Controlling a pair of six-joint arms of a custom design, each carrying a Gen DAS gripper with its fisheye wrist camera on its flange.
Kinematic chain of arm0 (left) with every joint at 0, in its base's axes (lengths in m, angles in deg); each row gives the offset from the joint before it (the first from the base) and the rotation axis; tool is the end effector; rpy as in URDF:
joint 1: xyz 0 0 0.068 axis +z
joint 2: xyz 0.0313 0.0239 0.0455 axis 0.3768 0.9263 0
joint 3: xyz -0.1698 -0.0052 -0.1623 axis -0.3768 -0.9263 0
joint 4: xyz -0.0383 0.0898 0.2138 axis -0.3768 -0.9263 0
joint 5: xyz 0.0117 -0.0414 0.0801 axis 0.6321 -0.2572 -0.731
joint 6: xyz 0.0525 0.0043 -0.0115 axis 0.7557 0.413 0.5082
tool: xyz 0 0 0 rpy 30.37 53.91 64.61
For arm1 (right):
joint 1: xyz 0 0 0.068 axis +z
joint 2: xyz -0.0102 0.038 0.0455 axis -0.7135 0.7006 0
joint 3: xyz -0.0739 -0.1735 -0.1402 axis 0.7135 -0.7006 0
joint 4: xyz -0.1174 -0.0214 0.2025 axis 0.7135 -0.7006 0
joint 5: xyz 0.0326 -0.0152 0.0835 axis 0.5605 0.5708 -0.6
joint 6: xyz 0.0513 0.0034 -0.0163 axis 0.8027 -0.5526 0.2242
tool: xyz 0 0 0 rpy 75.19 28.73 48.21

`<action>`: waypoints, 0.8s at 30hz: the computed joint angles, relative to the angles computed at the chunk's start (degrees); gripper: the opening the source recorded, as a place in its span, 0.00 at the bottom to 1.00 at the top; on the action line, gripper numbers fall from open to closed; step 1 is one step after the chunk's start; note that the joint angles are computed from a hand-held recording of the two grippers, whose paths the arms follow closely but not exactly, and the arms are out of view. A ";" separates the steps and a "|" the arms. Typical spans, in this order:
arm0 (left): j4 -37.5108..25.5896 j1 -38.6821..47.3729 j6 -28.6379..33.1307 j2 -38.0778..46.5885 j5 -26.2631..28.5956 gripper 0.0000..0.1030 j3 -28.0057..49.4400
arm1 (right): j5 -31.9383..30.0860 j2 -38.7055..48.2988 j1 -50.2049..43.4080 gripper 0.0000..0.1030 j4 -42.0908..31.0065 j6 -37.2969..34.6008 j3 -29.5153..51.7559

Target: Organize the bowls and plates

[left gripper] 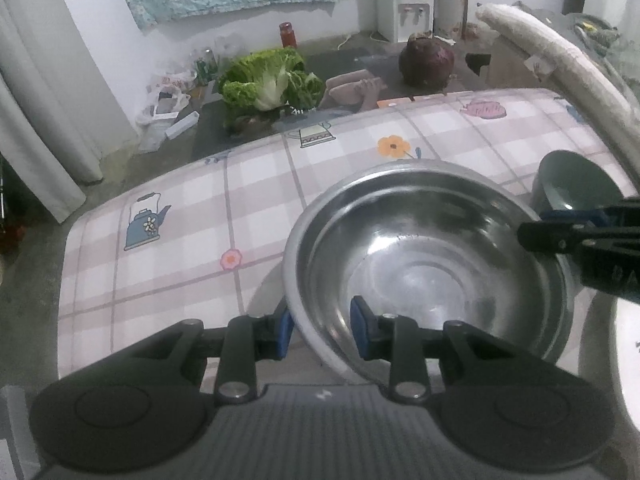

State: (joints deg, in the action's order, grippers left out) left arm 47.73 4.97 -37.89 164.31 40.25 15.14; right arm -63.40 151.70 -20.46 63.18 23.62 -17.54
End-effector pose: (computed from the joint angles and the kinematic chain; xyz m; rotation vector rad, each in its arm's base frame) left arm 0.3367 -0.1030 0.0704 0.6915 2.4956 0.0180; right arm 0.2813 0.1244 0.0524 0.2268 2.4740 0.2009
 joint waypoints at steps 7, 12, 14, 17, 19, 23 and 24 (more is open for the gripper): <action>1.47 0.24 1.44 -1.33 0.97 0.41 -1.80 | 0.16 0.19 -1.04 0.21 -0.11 -2.02 0.14; 1.92 1.13 0.89 -1.68 1.19 0.42 -2.33 | 0.94 -0.75 -1.83 0.23 -0.29 -3.07 0.27; 1.38 0.93 0.54 -0.32 0.09 0.41 -1.18 | 0.84 0.05 -2.49 0.23 -0.61 -3.28 1.38; 0.44 0.78 0.28 2.22 -0.27 0.38 0.87 | 0.54 2.48 -3.39 0.23 -1.57 -3.61 4.17; 0.87 0.88 0.16 2.92 0.05 0.36 1.15 | -0.35 4.46 -3.93 0.23 -2.09 -3.63 5.95; 1.79 1.12 -0.06 2.91 -0.28 0.34 0.85 | -2.90 7.02 -4.09 0.26 -2.27 -3.01 7.88; 1.96 1.29 -0.02 2.86 -0.58 0.34 0.75 | -2.82 7.26 -3.76 0.26 -2.15 -2.96 7.94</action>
State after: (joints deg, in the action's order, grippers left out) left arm 49.69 6.26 -37.90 167.17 39.67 15.89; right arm -66.23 158.96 -24.22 61.03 20.66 -9.60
